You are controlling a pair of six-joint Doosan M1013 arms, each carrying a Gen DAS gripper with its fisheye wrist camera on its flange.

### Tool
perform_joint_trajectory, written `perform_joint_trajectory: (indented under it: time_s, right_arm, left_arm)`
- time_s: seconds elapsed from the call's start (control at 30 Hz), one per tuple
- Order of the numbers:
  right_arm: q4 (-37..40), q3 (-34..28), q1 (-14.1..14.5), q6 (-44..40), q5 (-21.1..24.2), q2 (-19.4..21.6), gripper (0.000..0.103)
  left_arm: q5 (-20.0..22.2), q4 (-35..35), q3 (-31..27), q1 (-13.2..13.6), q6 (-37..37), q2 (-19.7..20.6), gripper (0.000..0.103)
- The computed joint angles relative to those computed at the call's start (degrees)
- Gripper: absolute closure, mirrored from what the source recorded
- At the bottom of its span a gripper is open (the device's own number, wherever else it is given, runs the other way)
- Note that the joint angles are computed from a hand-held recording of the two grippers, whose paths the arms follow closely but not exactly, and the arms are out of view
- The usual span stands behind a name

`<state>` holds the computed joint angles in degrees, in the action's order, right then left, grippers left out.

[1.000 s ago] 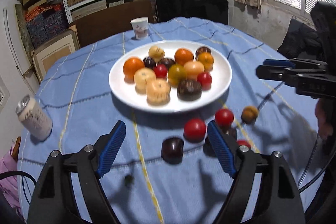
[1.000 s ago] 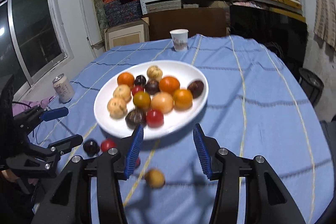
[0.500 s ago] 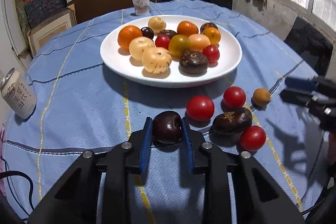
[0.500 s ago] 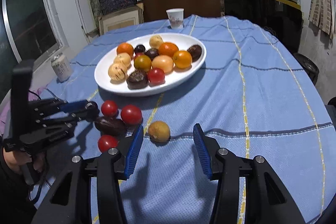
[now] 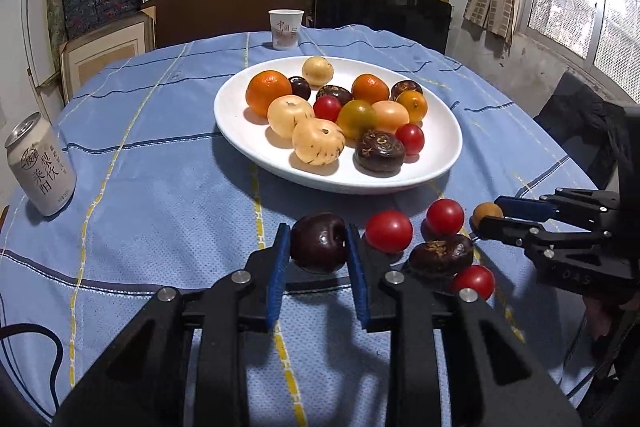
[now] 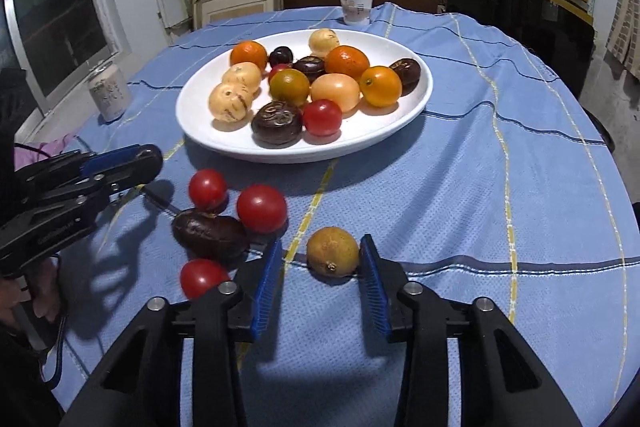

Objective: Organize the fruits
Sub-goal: 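Grasp a dark purple mangosteen with the left gripper while the right gripper grasps a yellow-brown fruit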

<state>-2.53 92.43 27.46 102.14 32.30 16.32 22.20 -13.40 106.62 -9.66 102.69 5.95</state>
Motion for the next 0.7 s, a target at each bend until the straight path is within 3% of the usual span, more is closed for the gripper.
perform_joint_trajectory:
  time_s: [0.5,0.7]
  right_arm:
    - [3.6,-0.4,-0.4,-3.6,2.0,0.5,0.074]
    - [-0.6,1.0,0.3,-0.4,-2.0,-1.1,0.075]
  left_arm:
    - [0.3,0.5,-0.1,-0.1,-0.3,0.1,0.076]
    - [-0.1,0.5,0.0,-0.1,-0.4,-0.1,0.076]
